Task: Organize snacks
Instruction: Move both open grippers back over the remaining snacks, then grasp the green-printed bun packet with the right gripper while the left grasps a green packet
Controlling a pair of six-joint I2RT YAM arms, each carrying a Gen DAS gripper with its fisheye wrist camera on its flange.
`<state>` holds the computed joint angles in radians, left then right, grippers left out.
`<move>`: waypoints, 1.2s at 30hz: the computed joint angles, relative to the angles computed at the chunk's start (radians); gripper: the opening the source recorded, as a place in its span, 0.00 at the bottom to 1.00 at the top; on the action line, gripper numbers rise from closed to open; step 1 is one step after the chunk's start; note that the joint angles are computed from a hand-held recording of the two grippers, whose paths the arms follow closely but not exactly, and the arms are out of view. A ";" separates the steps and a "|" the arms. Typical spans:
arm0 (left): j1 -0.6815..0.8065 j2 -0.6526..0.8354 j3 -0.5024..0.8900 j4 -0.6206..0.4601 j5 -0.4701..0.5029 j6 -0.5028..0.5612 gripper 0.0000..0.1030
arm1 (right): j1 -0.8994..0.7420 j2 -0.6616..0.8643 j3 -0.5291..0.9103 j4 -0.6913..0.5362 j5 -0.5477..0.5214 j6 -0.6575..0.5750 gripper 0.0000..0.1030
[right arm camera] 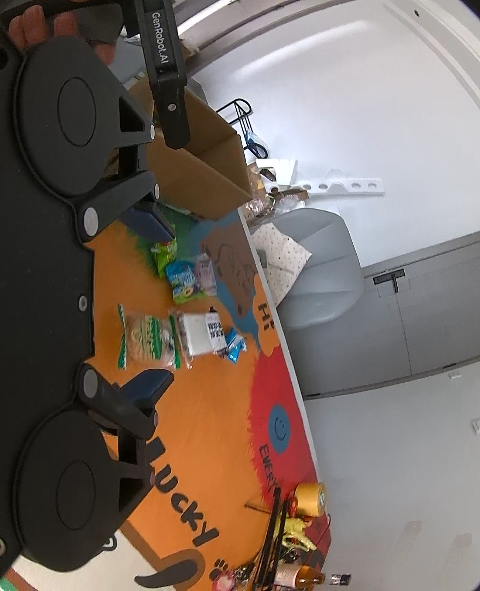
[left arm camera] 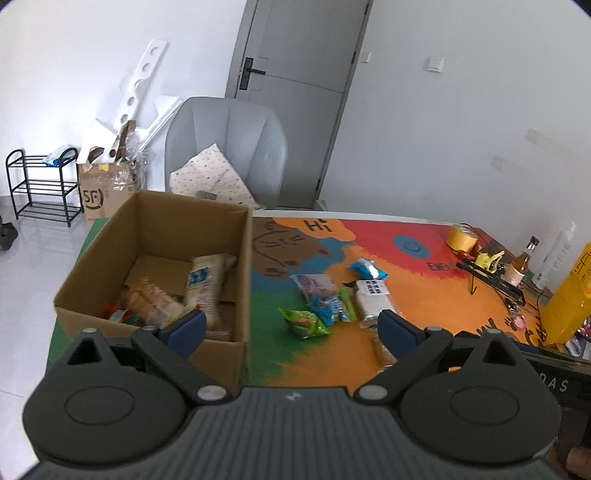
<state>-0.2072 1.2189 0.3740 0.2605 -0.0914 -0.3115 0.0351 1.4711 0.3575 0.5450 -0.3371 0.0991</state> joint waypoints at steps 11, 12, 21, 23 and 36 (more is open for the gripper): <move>-0.085 0.126 0.040 0.077 -0.046 -0.014 0.77 | -0.056 0.125 0.032 0.043 -0.047 -0.014 0.66; -0.090 0.144 0.047 0.083 -0.048 -0.012 0.75 | -0.059 0.143 0.038 0.050 -0.052 -0.015 0.65; -0.127 0.303 0.114 0.134 -0.084 -0.017 0.62 | -0.061 0.292 0.119 0.070 -0.076 -0.014 0.62; -0.135 0.331 0.128 0.144 -0.094 -0.014 0.60 | -0.061 0.336 0.146 0.074 -0.080 -0.012 0.62; -0.142 0.542 0.283 0.150 -0.116 -0.005 0.50 | -0.033 0.548 0.321 0.062 -0.081 -0.010 0.63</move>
<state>-0.3488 1.7609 0.6566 0.4100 -0.2075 -0.3164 0.0024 2.0194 0.6789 0.6070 -0.4178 0.0887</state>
